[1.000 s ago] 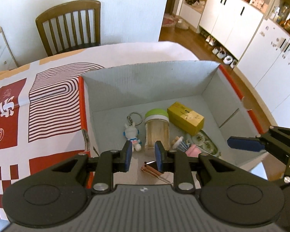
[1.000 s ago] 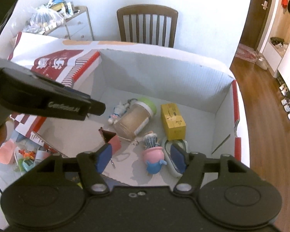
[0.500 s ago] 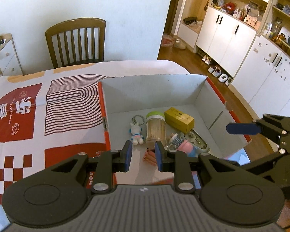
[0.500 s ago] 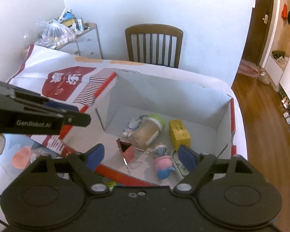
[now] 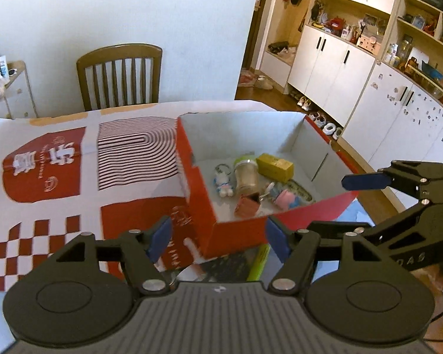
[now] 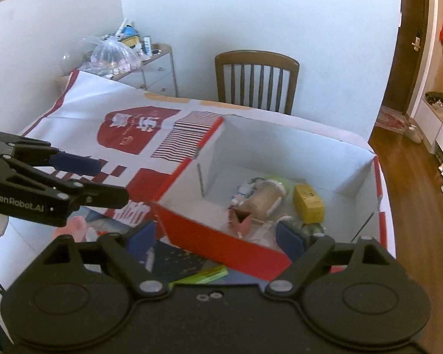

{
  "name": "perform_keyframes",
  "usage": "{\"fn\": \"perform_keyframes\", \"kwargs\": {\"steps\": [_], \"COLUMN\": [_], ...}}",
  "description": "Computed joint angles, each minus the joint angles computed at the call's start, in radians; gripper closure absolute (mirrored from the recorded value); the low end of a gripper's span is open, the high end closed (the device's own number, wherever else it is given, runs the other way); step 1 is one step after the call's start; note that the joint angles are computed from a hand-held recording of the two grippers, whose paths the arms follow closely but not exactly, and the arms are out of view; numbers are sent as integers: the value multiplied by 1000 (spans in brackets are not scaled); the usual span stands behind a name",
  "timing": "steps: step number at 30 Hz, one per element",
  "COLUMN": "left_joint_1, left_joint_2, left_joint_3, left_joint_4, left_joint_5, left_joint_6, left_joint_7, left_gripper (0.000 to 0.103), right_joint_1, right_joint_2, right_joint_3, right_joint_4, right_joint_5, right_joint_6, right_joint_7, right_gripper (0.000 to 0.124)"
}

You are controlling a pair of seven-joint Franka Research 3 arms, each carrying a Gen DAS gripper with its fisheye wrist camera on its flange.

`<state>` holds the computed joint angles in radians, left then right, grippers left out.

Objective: Organize rigid objects
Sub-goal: 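Withdraw both tools from the box back over the remaining items, then grasp the pink heart-shaped dish with the left gripper while the right grasps the purple-piece jar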

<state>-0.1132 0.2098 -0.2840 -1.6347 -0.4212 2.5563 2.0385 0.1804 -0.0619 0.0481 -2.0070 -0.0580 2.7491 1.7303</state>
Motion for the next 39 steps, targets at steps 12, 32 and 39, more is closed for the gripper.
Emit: {"fn": "perform_keyframes", "kwargs": {"steps": [12,32,39], "left_joint_1": [44,81,108], "left_joint_2": [-127,-111,-68], "left_joint_3": [46,106,82], "left_joint_4": [-198,-341,-332], "left_joint_5": [-258,-331,-281], "left_joint_6": [43,122,120], "left_joint_7": [248,359,380], "left_gripper": [17,7,7], "right_joint_1": [29,129,167], "right_joint_2": [-8,127,204], "right_joint_3": [41,19,-5], "right_joint_4": [-38,49,121], "right_joint_5": [-84,-313,-306], "right_joint_6": [20,-58,-120], "right_joint_7": [159,431,409], "right_gripper": [27,27,30]}}
